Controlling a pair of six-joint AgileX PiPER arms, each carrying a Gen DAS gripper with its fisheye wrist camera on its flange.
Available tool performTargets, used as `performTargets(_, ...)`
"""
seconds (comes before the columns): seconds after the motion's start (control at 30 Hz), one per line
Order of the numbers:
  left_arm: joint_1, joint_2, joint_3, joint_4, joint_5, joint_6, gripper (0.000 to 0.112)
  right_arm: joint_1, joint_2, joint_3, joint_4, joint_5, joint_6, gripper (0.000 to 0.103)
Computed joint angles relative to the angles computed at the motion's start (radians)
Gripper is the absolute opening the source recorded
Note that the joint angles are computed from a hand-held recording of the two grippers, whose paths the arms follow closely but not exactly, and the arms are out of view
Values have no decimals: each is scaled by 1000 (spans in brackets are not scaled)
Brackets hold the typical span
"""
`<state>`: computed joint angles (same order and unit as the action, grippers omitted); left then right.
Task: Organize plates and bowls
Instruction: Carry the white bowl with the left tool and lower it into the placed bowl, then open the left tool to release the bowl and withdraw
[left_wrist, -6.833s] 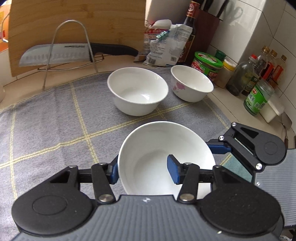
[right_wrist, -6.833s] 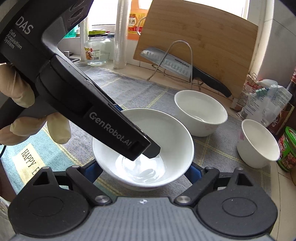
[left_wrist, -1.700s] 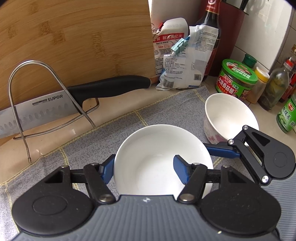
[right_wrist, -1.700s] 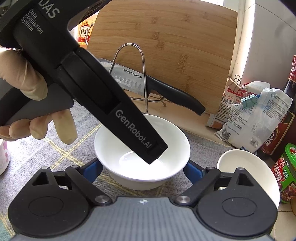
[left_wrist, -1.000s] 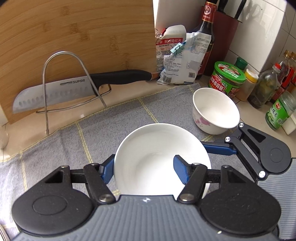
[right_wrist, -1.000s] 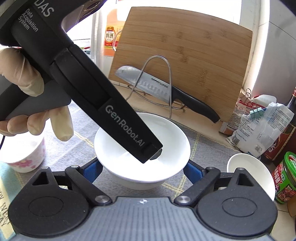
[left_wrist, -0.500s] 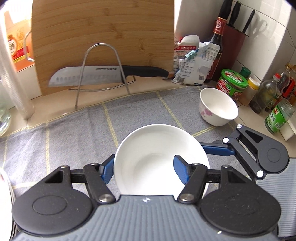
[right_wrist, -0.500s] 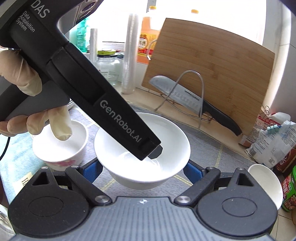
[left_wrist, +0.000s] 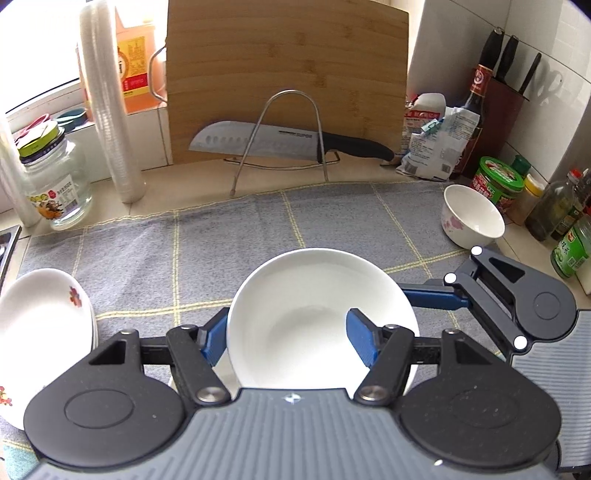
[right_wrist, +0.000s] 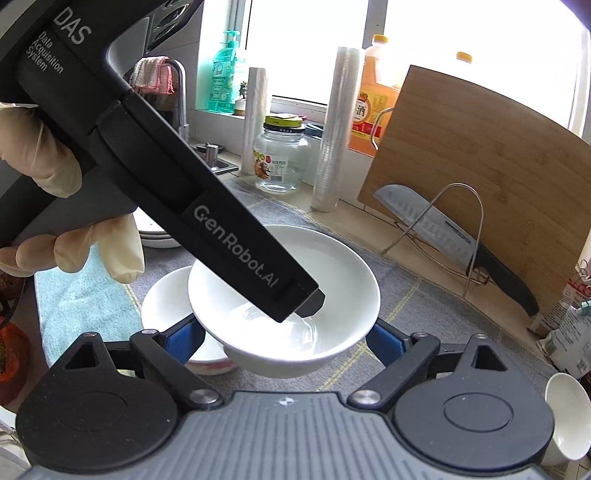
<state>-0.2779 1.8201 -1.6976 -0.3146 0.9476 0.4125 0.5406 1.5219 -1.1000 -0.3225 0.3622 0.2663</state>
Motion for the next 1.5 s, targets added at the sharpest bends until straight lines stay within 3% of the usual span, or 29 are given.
performTargets(0.57, 114, -36, 107, -3, -27, 36, 65, 55, 163, -140, 183, 7, -166, 96)
performTargets(0.93, 135, -4, 104, -32, -16, 77, 65, 57, 189, -153, 216, 31, -183, 96)
performTargets(1.5, 137, -9, 147, -55, -66, 112, 65, 43, 197, -145, 297, 20, -237, 96)
